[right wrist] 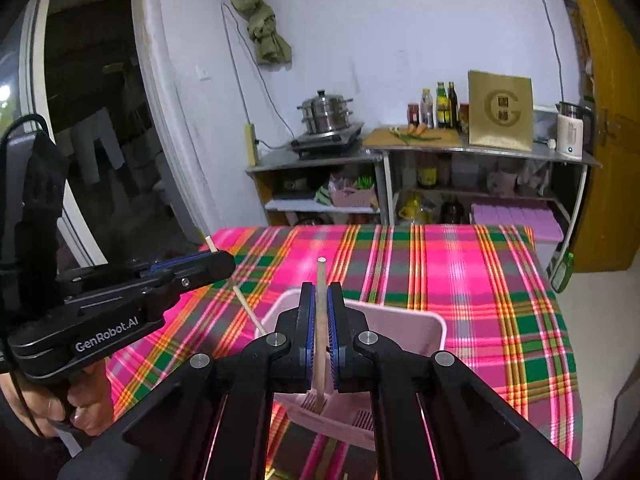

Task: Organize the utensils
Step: 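Carry both chopsticks over the pink basket and open both tools to drop them in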

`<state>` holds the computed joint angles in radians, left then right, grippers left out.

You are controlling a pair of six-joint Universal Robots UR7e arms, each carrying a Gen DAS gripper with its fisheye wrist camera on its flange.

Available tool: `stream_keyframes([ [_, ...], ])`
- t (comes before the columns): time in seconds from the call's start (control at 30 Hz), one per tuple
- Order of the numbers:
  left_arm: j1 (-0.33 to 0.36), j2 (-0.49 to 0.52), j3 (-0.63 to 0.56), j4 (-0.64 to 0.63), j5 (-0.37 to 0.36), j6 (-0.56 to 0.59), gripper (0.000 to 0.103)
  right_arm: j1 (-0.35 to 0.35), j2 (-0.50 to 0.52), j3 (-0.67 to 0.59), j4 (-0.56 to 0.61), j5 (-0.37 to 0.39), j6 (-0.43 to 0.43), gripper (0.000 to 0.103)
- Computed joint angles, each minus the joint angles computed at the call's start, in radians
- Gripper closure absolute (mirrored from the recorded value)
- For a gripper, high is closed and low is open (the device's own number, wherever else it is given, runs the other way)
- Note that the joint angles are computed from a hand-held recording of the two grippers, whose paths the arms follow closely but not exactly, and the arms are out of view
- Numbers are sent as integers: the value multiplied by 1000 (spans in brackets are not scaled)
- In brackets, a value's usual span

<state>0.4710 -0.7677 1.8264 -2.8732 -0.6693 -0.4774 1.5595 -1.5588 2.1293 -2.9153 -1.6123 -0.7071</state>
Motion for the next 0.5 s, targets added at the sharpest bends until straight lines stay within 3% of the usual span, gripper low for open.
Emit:
stream_keyframes([
  [0.33, 12, 0, 8, 25, -3, -25, 94, -16, 24, -8, 18, -26, 8, 97],
  [0.4, 9, -1, 12, 25, 6, -27, 84, -19, 21, -9, 29, -30, 11, 97],
  [0.5, -1, -8, 31, 9, 17, -34, 77, -17, 11, -3, 29, -30, 12, 95],
])
